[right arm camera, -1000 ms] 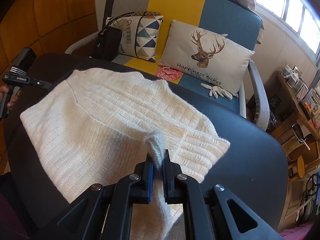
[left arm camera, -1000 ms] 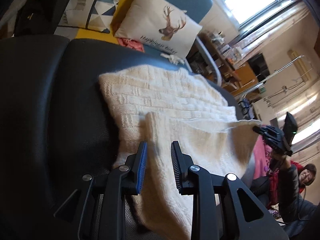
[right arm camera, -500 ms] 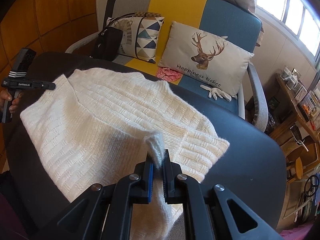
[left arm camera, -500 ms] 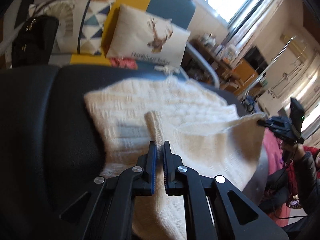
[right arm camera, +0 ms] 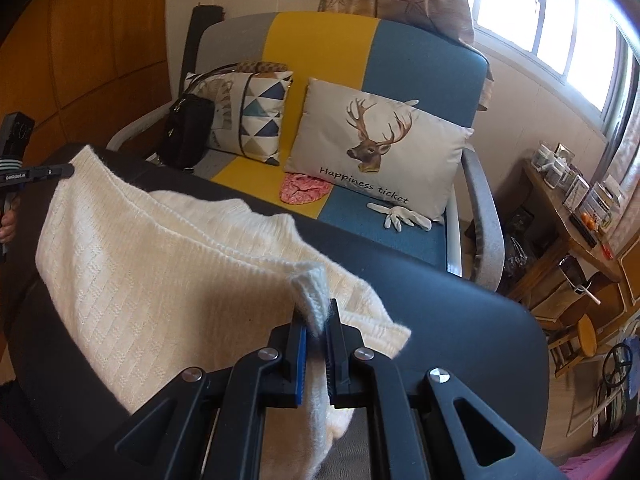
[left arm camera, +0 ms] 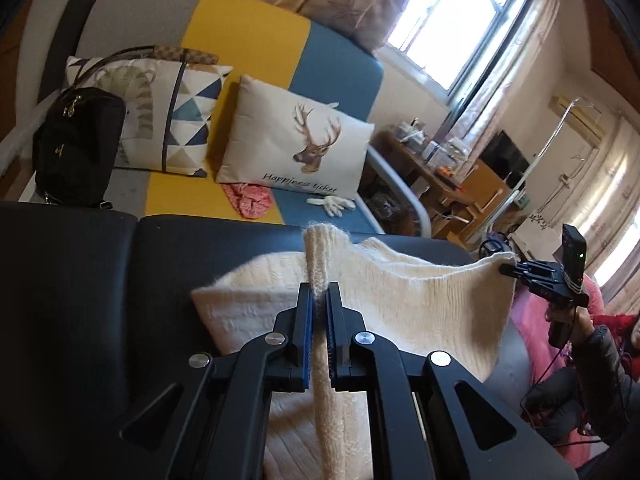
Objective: Fold clothes
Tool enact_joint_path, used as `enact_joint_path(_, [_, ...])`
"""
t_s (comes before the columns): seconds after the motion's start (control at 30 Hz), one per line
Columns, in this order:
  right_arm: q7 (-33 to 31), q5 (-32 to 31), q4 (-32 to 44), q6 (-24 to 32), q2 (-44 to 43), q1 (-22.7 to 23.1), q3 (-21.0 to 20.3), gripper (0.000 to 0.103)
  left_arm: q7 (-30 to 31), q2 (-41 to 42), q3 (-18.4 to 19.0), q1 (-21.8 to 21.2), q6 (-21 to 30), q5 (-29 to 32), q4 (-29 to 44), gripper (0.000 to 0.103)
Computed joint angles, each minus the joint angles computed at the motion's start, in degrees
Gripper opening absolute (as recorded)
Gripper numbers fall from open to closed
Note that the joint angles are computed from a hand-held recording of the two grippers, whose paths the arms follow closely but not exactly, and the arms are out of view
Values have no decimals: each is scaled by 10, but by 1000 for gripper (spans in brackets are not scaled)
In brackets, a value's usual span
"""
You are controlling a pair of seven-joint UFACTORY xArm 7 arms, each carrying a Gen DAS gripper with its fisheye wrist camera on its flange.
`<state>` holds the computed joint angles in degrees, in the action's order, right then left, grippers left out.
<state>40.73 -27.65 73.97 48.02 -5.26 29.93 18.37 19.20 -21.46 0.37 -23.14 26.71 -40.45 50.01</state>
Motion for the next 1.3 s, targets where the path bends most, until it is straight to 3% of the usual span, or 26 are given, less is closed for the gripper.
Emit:
enact_joint_path(0.2, [8,6,15,-18,48,-8,-22,6,-31,73,-19,22,1,29,45,5])
enact_joint_path(0.5, [42,2,3,-53,73,-12,-50,6,-54,118,-32,49,-9,38,64,5])
enact_joint_path(0.7, [64,3,0,-68,95,-14,-60,6,-112,158,-49,71,-17,75,71,5])
enact_joint_path(1.0, [146,-74,-16,-109,85,-10,-68,6,-55,127,-36,54,-82,-27,46,5])
enact_joint_path(1.27, [169,-65,10,-108,131,-9,-78,6,-133,182,-49,80,-61,50,83,5])
enact_joint_path(1.3, [176,-72,7,-111,130,-6,-81,6,-125,180,-50,80,-68,37,79,5])
